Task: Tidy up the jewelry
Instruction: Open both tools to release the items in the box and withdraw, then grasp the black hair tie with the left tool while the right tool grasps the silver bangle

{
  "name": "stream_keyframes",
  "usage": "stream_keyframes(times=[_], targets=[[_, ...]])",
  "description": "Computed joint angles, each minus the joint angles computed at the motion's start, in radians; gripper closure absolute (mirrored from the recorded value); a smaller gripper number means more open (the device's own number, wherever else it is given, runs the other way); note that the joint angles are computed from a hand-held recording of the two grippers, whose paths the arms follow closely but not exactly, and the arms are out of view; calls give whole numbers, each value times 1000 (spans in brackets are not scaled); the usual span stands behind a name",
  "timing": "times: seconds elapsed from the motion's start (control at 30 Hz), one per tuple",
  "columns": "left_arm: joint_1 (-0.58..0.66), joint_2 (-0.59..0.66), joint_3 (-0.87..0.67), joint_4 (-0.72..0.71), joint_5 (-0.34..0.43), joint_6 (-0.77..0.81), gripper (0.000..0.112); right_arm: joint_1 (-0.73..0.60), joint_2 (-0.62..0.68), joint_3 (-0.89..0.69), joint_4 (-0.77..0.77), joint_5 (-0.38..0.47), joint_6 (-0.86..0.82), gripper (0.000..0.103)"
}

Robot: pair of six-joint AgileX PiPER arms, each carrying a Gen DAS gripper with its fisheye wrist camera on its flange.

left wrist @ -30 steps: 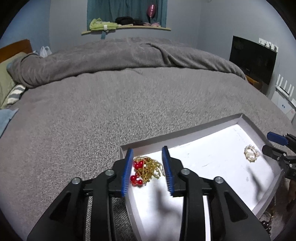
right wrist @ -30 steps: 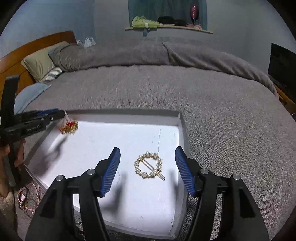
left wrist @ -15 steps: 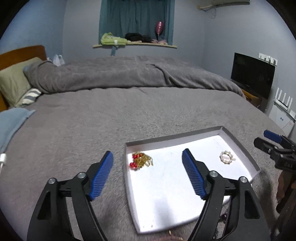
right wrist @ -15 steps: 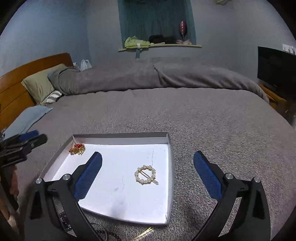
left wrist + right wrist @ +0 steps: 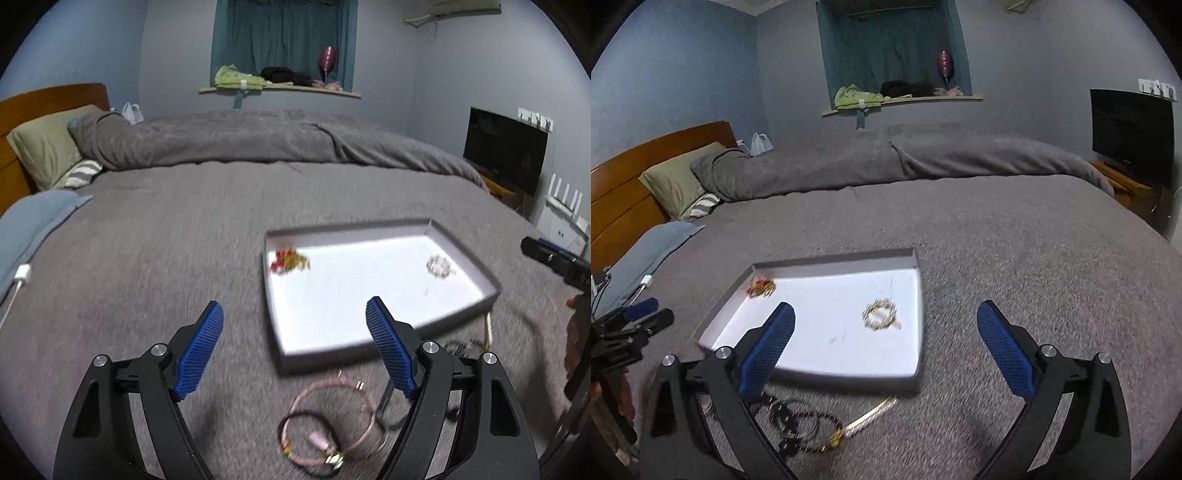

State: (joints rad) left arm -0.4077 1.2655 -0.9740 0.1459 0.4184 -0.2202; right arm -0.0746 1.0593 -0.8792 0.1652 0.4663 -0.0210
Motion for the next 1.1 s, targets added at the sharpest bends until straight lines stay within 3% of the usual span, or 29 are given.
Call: stream_keyframes(times=[0.13,0.27,0.4,0.5,0.6,0.9,1.0,1.07,1.1], targets=[[14,-27,78,-9,-11,23,32,39,-41,83,-16,-2,20,6],[56,-57,146,-160,-3,178,32,49,-43,137,130,22,-102,6],[72,-96,205,-216,4,252,32,116,-42,171,54,14,-38,6],[112,-104,238,-373,32,405,32,127,-24,179,133,14,-107,6],[119,-110,250,-389,33,423,32,184,-25,190,79,-5,-43,7],[182,-127,245,-579,46,576,32,248,-4,185,30,-3,-12,29],[143,-121,241,-513,31,527,43,269,10,180,-1,-2,16,36],[136,-109,233,-484,25,498,60,272,15,176,-10,1,29,48],[149,-102,228,-513,28,524,62,269,15,174,-3,5,23,50]])
